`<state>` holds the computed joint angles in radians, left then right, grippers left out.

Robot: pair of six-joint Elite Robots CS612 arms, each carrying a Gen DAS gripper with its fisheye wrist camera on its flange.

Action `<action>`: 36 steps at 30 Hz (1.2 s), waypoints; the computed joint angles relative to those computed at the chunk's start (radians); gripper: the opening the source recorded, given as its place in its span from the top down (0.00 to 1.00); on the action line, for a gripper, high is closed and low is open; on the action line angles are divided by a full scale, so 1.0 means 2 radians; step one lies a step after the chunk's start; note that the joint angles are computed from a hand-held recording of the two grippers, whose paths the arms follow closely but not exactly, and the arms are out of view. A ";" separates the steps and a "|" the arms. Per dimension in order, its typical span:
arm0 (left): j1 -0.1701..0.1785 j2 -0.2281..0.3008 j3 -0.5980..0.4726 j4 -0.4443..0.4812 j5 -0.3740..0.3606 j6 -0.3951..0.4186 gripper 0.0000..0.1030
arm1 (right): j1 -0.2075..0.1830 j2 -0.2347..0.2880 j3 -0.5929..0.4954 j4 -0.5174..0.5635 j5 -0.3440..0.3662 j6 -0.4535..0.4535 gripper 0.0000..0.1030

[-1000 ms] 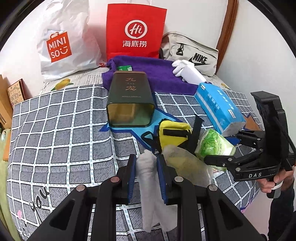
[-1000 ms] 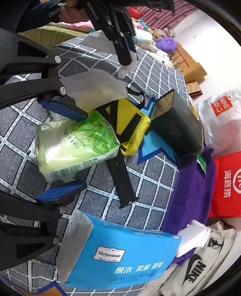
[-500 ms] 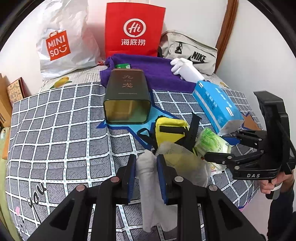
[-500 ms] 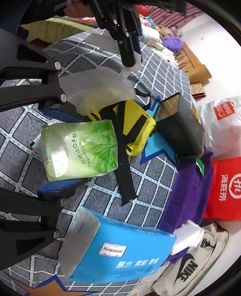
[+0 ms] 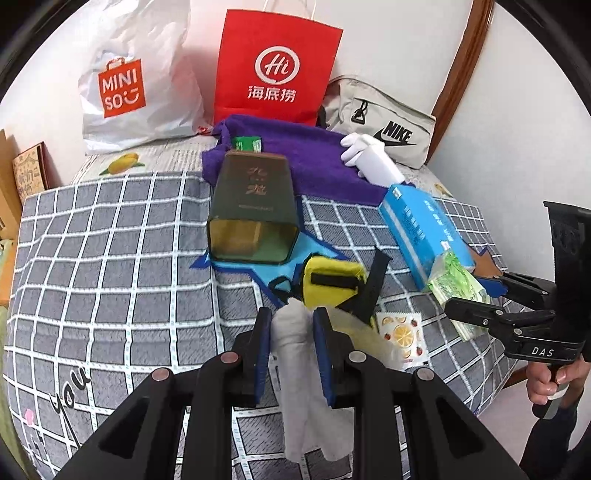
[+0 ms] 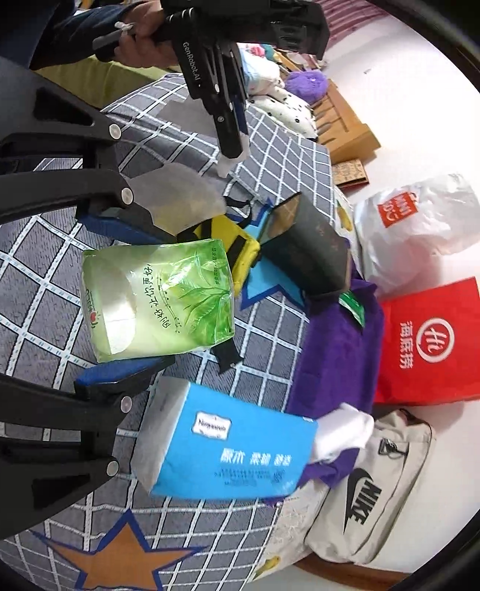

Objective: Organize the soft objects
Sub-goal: 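Carry the white cloth and green tissue pack onto the purple towel and open both tools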

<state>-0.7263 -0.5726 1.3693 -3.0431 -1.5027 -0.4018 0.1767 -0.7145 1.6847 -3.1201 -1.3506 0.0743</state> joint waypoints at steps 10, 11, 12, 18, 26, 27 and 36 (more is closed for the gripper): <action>0.005 -0.007 -0.021 0.019 0.012 0.006 0.79 | -0.008 -0.016 -0.003 -0.007 0.003 0.021 0.46; 0.006 -0.007 -0.024 0.023 0.014 0.006 0.79 | -0.010 -0.016 -0.006 -0.007 0.004 0.024 0.46; 0.007 -0.007 -0.028 0.025 0.016 0.007 0.79 | -0.010 -0.016 -0.009 -0.008 0.004 0.025 0.46; 0.010 -0.001 -0.059 0.050 0.029 0.007 0.78 | -0.017 -0.009 -0.031 -0.010 0.007 0.030 0.46; 0.014 0.016 -0.100 0.076 0.029 0.013 0.78 | -0.025 0.004 -0.063 0.004 0.003 0.045 0.46; 0.015 0.018 -0.104 0.079 0.028 0.015 0.78 | -0.025 0.006 -0.068 0.007 0.001 0.046 0.46; 0.021 0.045 -0.161 0.114 0.018 0.022 0.78 | -0.031 0.025 -0.109 0.041 0.009 0.054 0.46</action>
